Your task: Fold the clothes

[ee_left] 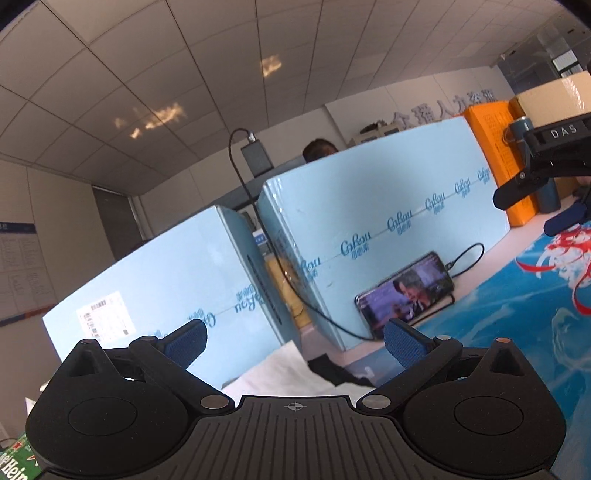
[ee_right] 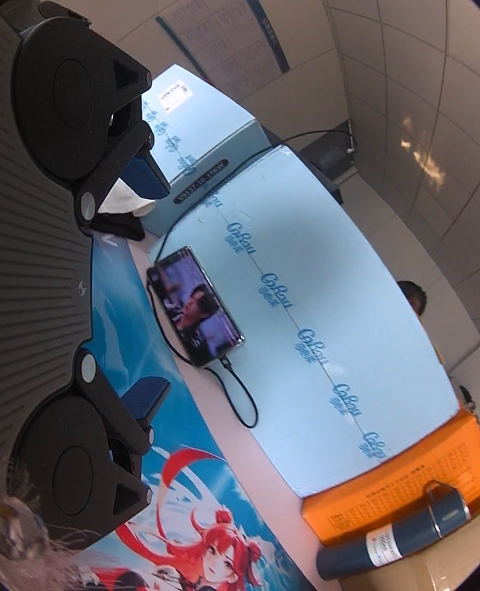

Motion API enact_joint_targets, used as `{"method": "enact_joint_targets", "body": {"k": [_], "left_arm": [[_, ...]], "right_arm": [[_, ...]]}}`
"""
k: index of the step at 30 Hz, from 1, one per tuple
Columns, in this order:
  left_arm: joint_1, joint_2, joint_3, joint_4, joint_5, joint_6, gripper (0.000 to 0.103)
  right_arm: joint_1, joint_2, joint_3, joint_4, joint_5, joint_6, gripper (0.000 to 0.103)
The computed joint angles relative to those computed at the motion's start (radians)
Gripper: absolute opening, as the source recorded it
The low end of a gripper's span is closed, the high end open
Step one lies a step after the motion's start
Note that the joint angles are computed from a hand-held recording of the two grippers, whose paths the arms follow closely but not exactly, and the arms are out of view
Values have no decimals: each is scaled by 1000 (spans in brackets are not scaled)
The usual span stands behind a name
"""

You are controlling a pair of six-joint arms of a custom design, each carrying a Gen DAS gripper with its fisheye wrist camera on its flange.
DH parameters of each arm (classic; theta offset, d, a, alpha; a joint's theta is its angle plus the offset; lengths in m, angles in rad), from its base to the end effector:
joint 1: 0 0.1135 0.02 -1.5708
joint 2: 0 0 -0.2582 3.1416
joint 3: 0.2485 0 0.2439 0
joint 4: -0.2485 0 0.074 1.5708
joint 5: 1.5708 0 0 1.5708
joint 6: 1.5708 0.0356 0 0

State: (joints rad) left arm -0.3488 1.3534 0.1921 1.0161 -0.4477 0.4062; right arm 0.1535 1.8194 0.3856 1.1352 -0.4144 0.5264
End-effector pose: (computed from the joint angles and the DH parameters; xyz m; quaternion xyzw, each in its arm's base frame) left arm 0.2106 -0.0602 0.1573 0.1370 0.7392 0.1862 0.6326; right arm 0.2717 0.0565 0.1064 0.0258 0.7962 0.3499 0.4929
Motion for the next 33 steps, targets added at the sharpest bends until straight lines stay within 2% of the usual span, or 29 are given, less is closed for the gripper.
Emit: {"method": "enact_joint_targets", "body": {"k": [3,5,8,11,13,14,17,18,22,26,31,32,33], "left_arm": [[61,36,32,-103,63,-8,96],[85,65,65,-172,113,0,96],[102,139,124,-238,143,13,93],[166,189,210,-362,209,-42,73],[234,201,264,-460,294,-106,54],[265,205,277,-481,330,-136,39],[351,165,249,-445,402,-209,11],[380,144,233,-425,419,-235,6],[498,67,183,-355,487,-345,6],[596,8,139,-293,534,-433,5],[663,-12,115,-230,563,-497,5],[666,-15,114,-225,566,-502,5],[665,-17,111,-219,564,-504,5]], "right_arm": [[68,30,83,-112,6,3,103],[103,47,126,-170,12,7,103],[142,65,161,-209,9,11,103],[175,86,190,-236,27,8,103],[194,102,213,-257,33,15,103],[200,109,225,-269,31,17,103],[234,140,278,-315,34,7,103],[245,151,295,-328,34,3,103],[312,218,402,-404,43,-31,103],[396,320,579,-543,90,-95,103],[490,418,718,-549,287,-66,102],[509,429,733,-552,330,-81,100],[529,441,748,-556,373,-97,87]]}}
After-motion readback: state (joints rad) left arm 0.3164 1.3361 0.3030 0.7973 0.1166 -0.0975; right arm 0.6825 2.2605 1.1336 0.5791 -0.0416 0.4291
